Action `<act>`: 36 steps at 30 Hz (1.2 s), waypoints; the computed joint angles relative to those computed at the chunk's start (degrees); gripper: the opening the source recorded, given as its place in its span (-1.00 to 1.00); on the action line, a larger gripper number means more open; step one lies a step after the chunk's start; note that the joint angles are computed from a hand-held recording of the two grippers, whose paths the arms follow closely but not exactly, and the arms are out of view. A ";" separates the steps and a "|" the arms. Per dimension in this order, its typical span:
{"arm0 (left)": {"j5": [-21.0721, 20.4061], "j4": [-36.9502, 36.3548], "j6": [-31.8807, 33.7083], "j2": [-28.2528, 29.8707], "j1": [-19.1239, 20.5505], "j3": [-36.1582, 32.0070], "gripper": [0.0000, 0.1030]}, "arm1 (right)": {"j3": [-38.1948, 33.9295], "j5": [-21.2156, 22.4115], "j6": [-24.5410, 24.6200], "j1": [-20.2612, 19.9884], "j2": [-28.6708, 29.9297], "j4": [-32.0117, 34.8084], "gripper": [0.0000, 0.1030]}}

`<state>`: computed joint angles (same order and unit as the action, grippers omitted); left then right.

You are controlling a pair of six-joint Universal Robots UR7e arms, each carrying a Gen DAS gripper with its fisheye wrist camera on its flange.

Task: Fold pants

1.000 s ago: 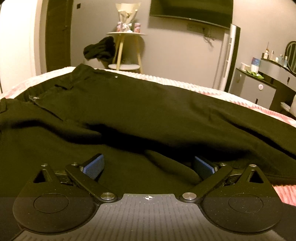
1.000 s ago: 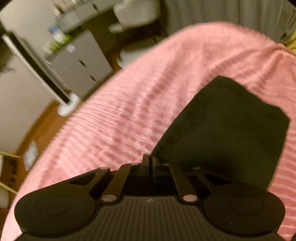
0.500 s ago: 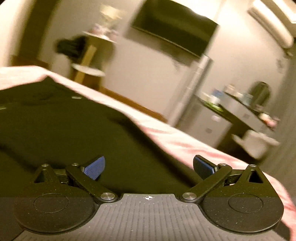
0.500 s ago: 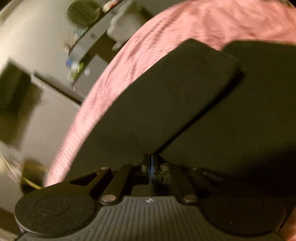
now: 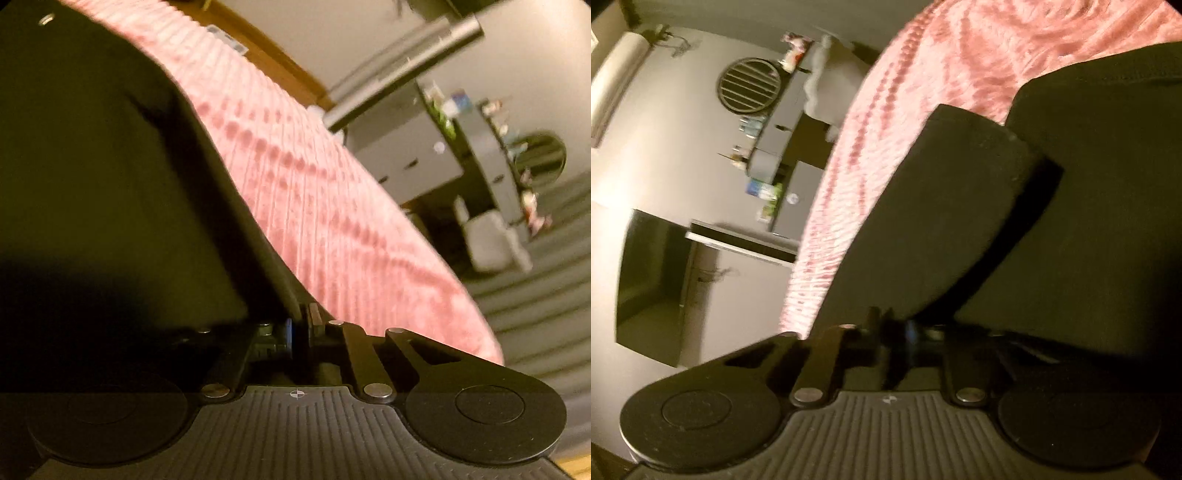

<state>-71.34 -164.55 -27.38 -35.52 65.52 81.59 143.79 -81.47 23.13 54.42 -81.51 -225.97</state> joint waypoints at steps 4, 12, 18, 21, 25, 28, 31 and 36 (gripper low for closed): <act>1.83 -11.82 3.60 -6.99 -3.38 12.67 -0.88 | 1.97 1.40 -1.79 0.25 -5.24 -0.12 -0.93; 9.76 -26.45 -2.08 -29.29 -15.25 50.24 -0.75 | 11.96 -3.35 -19.97 1.22 -21.87 0.60 -0.93; 17.39 -16.13 -19.73 -38.87 -17.52 62.45 0.11 | 14.38 -17.40 -23.73 2.87 -17.88 -0.73 -0.79; 21.03 -19.15 -22.34 -42.93 -17.26 64.05 0.77 | 16.25 -8.09 -20.39 -3.21 -22.05 3.60 -0.39; 30.46 -21.42 -15.24 -45.54 -15.75 63.50 0.84 | 16.18 -2.80 -17.05 -5.47 -22.20 4.13 -0.15; 34.44 -17.88 -17.25 -48.53 -12.57 62.86 0.81 | 15.61 -1.64 -15.75 -6.32 -21.34 4.41 -0.14; 32.03 -18.38 -19.06 -50.49 -9.40 63.18 0.73 | 15.21 -0.72 -15.25 -6.92 -20.39 4.11 -0.47; 26.44 -25.05 -12.42 -50.19 -4.62 61.90 0.40 | 15.49 3.03 -15.55 -10.00 -21.41 4.35 -0.82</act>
<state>-44.90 -189.60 -39.80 -85.71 60.90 143.49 159.28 -78.45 7.57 44.41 -102.92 -221.61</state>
